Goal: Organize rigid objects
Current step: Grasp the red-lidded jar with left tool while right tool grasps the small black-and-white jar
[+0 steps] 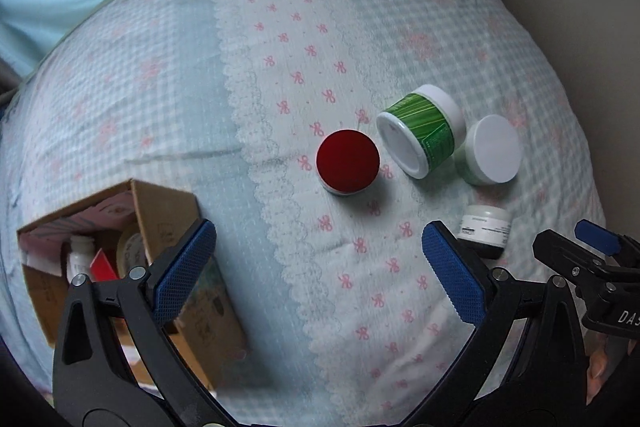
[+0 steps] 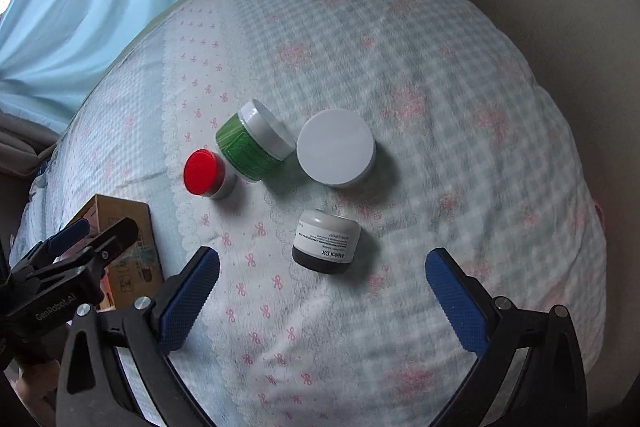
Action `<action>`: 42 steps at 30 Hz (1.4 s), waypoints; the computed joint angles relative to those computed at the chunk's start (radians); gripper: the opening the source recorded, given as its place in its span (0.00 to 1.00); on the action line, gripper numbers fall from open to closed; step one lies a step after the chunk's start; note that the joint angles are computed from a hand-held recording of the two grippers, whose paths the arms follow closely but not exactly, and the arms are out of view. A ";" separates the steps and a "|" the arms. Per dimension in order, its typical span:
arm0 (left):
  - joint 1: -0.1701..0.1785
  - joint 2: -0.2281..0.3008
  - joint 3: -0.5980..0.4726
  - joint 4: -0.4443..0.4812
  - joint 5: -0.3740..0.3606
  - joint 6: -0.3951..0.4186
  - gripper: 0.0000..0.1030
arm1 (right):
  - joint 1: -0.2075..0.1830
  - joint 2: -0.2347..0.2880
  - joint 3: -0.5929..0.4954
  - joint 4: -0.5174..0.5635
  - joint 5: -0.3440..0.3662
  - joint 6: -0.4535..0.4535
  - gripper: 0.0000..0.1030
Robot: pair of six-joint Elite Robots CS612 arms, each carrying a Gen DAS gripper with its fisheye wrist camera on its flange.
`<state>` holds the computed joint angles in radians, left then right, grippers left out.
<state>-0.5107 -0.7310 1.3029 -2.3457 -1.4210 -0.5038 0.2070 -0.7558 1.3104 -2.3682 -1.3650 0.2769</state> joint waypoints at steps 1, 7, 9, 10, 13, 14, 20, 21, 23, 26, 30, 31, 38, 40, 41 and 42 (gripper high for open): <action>0.003 0.020 -0.023 0.019 -0.001 0.025 0.99 | -0.002 0.012 -0.007 0.002 0.015 0.028 1.00; 0.022 0.117 -0.134 0.114 -0.059 0.116 0.89 | -0.002 0.077 -0.050 0.046 0.052 0.125 0.92; 0.026 0.139 -0.158 0.124 -0.073 0.131 0.84 | -0.003 0.092 -0.061 0.060 0.069 0.154 0.86; 0.028 0.149 -0.169 0.127 -0.081 0.137 0.81 | -0.003 0.099 -0.066 0.068 0.077 0.169 0.86; 0.034 0.176 -0.204 0.148 -0.104 0.150 0.74 | -0.008 0.116 -0.073 0.074 0.115 0.215 0.84; 0.035 0.184 -0.213 0.153 -0.110 0.153 0.73 | -0.009 0.121 -0.075 0.075 0.126 0.231 0.81; 0.042 0.209 -0.244 0.165 -0.132 0.142 0.60 | -0.012 0.139 -0.092 0.092 0.153 0.271 0.71; 0.044 0.211 -0.246 0.162 -0.135 0.140 0.58 | -0.012 0.141 -0.096 0.098 0.154 0.270 0.69; 0.045 0.212 -0.246 0.150 -0.138 0.143 0.50 | -0.011 0.142 -0.103 0.115 0.145 0.270 0.62; 0.044 0.219 -0.265 0.161 -0.120 0.150 0.49 | -0.012 0.140 -0.101 0.116 0.144 0.282 0.53; 0.040 0.217 -0.260 0.151 -0.114 0.141 0.49 | -0.020 0.136 -0.096 0.119 0.157 0.279 0.52; 0.040 0.217 -0.260 0.151 -0.114 0.141 0.49 | -0.022 0.135 -0.095 0.119 0.158 0.276 0.52; 0.027 0.171 -0.210 0.113 -0.117 0.134 0.49 | -0.023 0.117 -0.074 0.076 0.144 0.282 0.51; 0.022 0.152 -0.191 0.095 -0.116 0.128 0.49 | -0.024 0.099 -0.053 0.053 0.136 0.282 0.51; 0.020 0.141 -0.181 0.086 -0.114 0.126 0.49 | -0.025 0.090 -0.043 0.043 0.135 0.284 0.51; 0.017 0.130 -0.171 0.079 -0.112 0.122 0.49 | -0.027 0.082 -0.034 0.032 0.135 0.286 0.51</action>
